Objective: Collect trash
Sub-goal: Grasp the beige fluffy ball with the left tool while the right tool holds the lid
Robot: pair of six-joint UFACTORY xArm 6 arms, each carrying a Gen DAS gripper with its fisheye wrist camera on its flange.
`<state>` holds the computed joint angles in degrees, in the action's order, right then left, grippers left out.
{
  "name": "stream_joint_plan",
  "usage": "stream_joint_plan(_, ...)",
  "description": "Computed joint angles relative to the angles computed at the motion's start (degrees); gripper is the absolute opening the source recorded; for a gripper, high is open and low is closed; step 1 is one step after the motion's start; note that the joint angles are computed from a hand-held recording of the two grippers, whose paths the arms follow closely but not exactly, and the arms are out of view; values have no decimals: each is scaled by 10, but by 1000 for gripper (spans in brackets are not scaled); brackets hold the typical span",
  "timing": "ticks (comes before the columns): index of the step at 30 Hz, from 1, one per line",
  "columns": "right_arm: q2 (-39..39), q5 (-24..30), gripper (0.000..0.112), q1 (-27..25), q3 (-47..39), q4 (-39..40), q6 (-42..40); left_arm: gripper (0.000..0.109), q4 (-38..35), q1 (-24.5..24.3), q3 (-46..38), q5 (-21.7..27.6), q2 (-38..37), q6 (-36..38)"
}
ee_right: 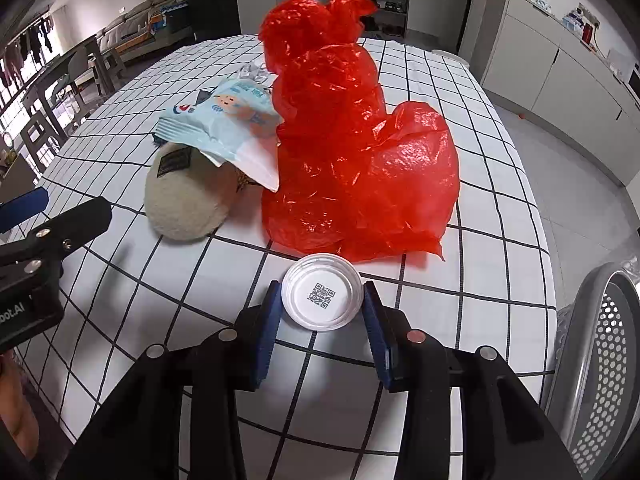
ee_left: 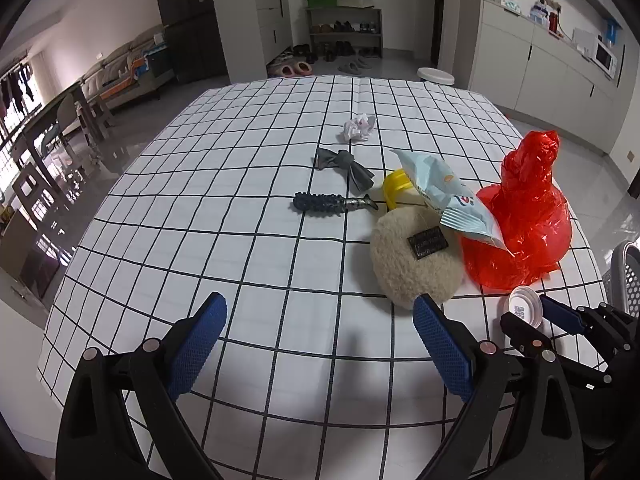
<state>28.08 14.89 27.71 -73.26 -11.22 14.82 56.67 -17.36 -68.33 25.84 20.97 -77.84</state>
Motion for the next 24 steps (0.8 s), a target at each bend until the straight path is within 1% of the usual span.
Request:
stream_joint_plan(7,-27,-13,39,-3,34,61,-44,93,5,-2,-3,-5,3,-3)
stream_joint_plan(10,-45,-21,39,-7,58,81,-57,93,-10,-5,-10,-6,12,12)
stream_joint_plan(14,-65,-33,39,-18,84,70,-48,93,-2,-11,-20,6,20,9)
stream_joint_plan(17,-76,-38,39,-28,99,77,-53,93,0,-14,-28,7,28,9)
stream_joint_plan(19,-85,-42,39,-35,109,80,-52,93,-25,-15,-35,1,36,32)
stream_joint_plan(24,-104,-50,39,-50,130,92,-53,93,-42,-20,-49,-3,49,47)
